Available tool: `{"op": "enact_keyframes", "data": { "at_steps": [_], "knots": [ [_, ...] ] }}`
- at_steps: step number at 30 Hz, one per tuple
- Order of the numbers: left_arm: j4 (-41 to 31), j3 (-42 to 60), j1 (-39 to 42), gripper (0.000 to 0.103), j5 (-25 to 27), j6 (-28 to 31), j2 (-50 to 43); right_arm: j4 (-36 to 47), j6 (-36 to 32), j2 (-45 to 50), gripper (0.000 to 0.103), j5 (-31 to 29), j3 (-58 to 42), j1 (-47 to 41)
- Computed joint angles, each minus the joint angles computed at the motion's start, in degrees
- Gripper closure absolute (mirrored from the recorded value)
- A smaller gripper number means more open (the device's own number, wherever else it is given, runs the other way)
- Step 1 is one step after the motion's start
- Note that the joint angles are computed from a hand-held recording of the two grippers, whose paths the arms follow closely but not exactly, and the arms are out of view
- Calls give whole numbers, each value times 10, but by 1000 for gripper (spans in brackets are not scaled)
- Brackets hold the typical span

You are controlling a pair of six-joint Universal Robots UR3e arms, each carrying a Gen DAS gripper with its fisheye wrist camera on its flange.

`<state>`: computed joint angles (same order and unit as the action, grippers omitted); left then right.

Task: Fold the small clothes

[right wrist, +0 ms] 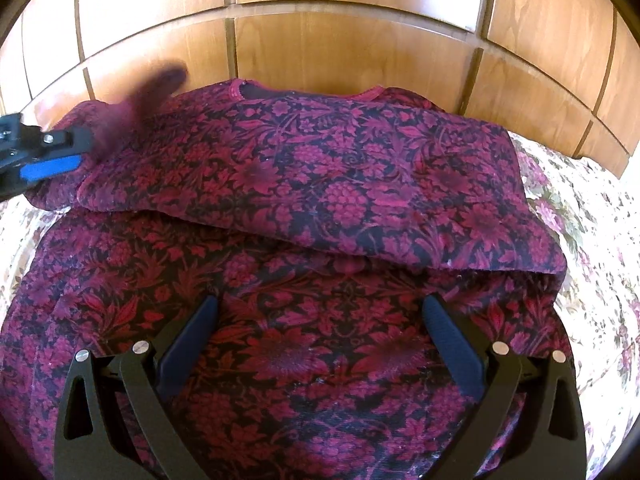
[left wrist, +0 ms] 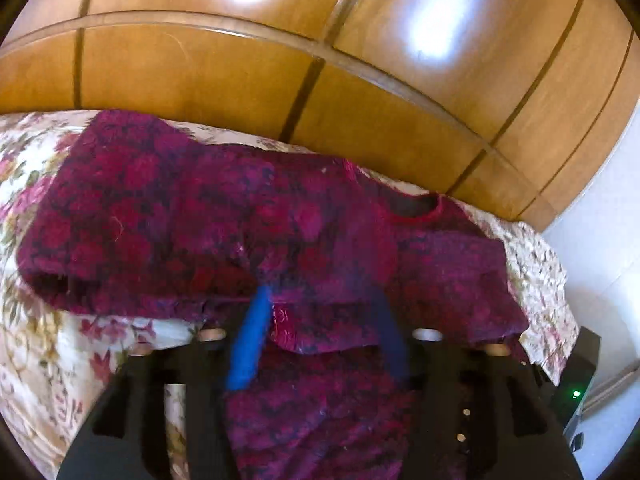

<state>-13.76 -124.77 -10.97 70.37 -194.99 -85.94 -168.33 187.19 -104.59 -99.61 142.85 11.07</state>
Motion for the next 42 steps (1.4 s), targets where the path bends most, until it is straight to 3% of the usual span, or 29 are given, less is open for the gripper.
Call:
{"op": "enact_keyframes", "data": {
  "at_steps": [2,5,7,10,14,20,21,23,24,25,33,38,42],
  "knots": [
    [-6,-34,25,40,-37,7,40,13,-3,-11,2,12,0,-9],
    [-13,-82,48,40,-48,19,107,55,-9,-64,6,59,3,-47],
    [-24,-116,60,40,-48,35,157,90,-12,-117,23,117,4,-85],
    [-36,-159,71,40,-45,53,209,123,3,-143,28,220,-24,-126],
    [-48,-204,81,46,-49,66,237,86,56,-11,30,274,-118,-96],
    [-31,-228,96,49,-70,59,220,76,113,196,42,258,-292,-22],
    [-33,-227,100,49,-74,58,218,80,118,220,48,257,-317,-16],
    [-33,-227,111,49,-81,53,211,96,115,249,70,251,-353,-2],
    [-42,-230,120,49,-87,54,218,117,105,257,87,236,-378,9],
    [-48,-230,128,49,-90,50,220,127,100,256,94,215,-388,19],
    [-56,-226,151,49,-58,26,210,122,28,91,98,137,-321,5],
    [-79,-208,149,49,-10,10,202,160,-6,-43,98,160,-244,-83],
    [-66,-166,115,49,39,-12,142,224,-51,-167,99,216,-174,-212]
  ]
}}
